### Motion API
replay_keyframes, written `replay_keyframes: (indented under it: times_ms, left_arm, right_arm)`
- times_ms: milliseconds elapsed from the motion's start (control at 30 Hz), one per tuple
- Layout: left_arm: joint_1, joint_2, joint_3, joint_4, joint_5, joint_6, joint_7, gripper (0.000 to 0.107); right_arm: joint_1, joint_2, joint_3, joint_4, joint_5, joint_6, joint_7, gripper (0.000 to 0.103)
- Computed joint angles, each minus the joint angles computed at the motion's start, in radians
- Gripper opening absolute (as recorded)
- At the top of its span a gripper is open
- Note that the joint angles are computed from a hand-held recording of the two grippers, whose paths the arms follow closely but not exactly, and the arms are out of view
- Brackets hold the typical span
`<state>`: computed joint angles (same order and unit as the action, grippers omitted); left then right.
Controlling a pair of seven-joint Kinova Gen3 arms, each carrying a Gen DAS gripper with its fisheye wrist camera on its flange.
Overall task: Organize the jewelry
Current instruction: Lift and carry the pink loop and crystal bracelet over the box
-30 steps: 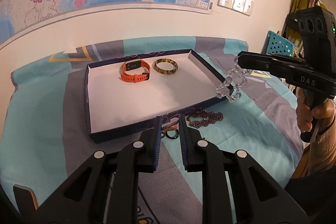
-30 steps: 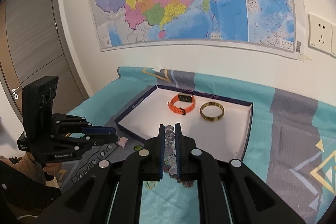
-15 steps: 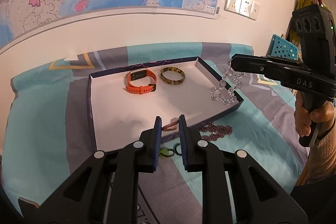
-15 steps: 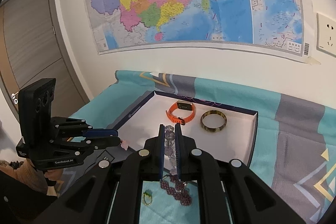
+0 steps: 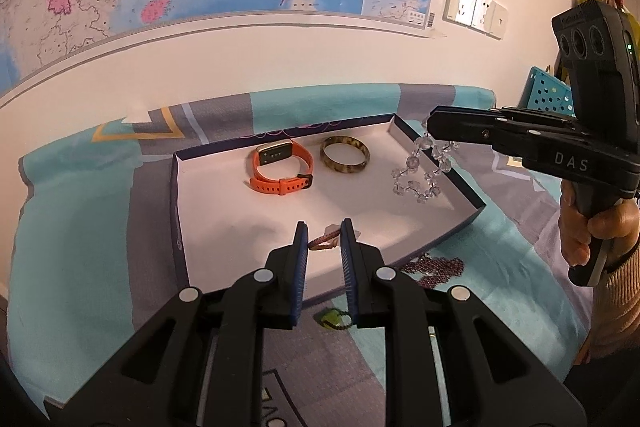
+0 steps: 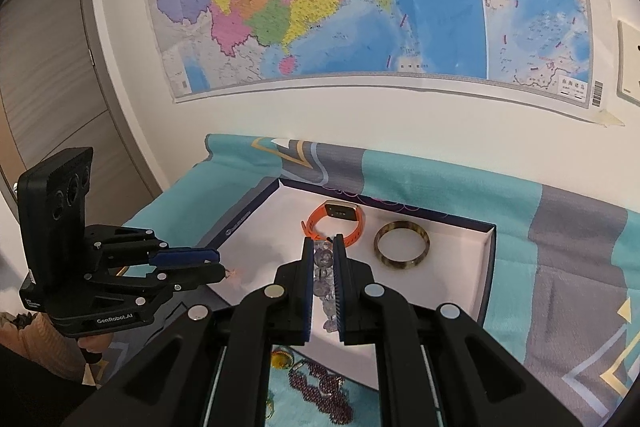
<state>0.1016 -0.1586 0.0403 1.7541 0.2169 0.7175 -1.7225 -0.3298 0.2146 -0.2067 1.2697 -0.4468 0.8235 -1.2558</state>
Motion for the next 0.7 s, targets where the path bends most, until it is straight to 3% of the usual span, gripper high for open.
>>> replay_keyframes:
  times_ms: [700]
  left_arm:
    - [-0.022,0.093,0.011,-0.053,-0.031,0.002,0.036,0.017]
  right_arm:
    - [-0.021,0.092,-0.001,-0.089,0.057,0.034,-0.073,0.008]
